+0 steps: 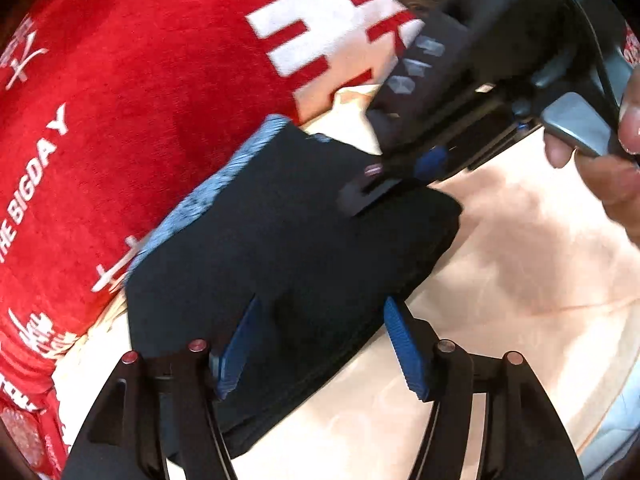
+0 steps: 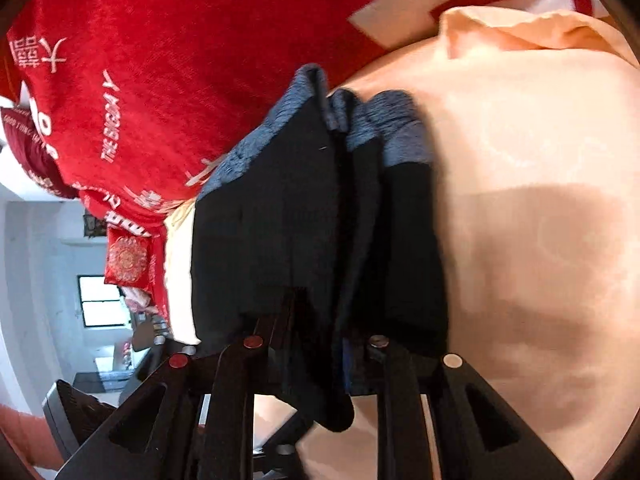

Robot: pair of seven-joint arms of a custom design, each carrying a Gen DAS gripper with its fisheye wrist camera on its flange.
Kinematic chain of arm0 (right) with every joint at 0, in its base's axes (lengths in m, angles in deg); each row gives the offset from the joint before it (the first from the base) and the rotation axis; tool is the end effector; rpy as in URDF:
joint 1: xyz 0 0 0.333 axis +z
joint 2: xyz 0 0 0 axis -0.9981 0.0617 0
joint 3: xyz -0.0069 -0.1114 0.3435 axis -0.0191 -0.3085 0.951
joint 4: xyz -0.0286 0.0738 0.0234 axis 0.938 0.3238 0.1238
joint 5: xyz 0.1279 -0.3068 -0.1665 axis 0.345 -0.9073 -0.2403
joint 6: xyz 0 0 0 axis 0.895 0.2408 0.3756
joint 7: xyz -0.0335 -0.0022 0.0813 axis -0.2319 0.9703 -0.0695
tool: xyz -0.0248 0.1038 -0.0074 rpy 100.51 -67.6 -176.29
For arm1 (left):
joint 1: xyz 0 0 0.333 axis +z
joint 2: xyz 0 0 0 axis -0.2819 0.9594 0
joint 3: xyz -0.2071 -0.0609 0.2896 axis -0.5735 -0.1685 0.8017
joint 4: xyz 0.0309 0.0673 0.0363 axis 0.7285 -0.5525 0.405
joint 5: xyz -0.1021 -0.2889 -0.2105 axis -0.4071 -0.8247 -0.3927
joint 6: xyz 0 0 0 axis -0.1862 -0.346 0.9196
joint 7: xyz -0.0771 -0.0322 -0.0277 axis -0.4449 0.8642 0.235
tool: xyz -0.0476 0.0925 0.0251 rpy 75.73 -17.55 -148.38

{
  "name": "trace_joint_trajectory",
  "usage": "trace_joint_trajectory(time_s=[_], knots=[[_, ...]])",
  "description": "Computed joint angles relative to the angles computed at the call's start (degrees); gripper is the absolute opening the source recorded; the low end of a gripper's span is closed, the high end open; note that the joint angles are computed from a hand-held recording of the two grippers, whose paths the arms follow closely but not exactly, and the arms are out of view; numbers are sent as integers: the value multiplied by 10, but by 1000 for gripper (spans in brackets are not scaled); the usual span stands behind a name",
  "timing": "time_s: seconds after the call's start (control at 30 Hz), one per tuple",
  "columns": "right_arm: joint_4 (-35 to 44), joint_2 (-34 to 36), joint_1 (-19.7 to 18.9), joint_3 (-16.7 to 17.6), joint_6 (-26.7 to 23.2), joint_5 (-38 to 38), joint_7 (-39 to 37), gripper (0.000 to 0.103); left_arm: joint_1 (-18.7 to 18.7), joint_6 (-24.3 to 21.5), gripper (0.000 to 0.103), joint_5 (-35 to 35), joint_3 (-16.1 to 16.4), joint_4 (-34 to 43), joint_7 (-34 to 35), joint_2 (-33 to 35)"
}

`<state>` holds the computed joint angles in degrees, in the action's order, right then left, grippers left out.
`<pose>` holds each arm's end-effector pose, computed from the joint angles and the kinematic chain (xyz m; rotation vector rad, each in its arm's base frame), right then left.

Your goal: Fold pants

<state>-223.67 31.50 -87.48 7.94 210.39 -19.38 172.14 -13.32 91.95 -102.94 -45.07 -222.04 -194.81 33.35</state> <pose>0.4798 0.2756 0.3903 -0.8013 2.2615 0.3110 0.4922 0.0094 0.4287 -0.1809 2.8070 -0.5697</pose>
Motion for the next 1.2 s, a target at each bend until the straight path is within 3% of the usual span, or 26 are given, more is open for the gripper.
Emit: trace_joint_trajectory(time_s=[0.13, 0.23, 0.33, 0.47, 0.57, 0.63, 0.67, 0.8, 0.9, 1.0, 1.13, 1.2], knots=[[27, -41, 33, -27, -130, 8, -24, 24, 19, -43, 65, 39, 10, 58, -73, 16], [58, -71, 81, -73, -267, -17, 8, 26, 32, -37, 65, 67, 6, 112, -147, 52], [79, -92, 121, -103, -360, -56, 68, 26, 40, -20, 65, 122, 0, 165, -249, 100], [81, -116, 162, -130, -371, -116, 160, 26, 43, -13, 65, 224, -1, 222, -384, 164], [109, -99, 190, -149, -376, -157, 193, 26, 50, -31, 66, 272, -4, 238, -444, 189], [127, -76, 204, -159, -373, -145, 173, 26, 60, -6, 84, 274, -14, 226, -454, 187], [134, -65, 209, -163, -373, -131, 159, 26, 64, 11, 88, 274, -18, 219, -454, 187], [150, -22, 225, -172, -402, -64, 90, 26, 76, -34, 88, 284, -24, 245, -477, 198], [125, -36, 257, -205, -366, -75, 148, 26, 81, -39, 88, 291, -26, 248, -473, 199], [134, -42, 279, -220, -404, -53, 141, 26, 78, -59, 88, 310, -22, 262, -494, 202], [132, -52, 299, -234, -408, -34, 144, 27, 72, -85, 88, 335, -18, 289, -527, 213], [132, -56, 309, -238, -404, -42, 166, 35, 71, -90, 88, 344, -18, 293, -536, 214]])
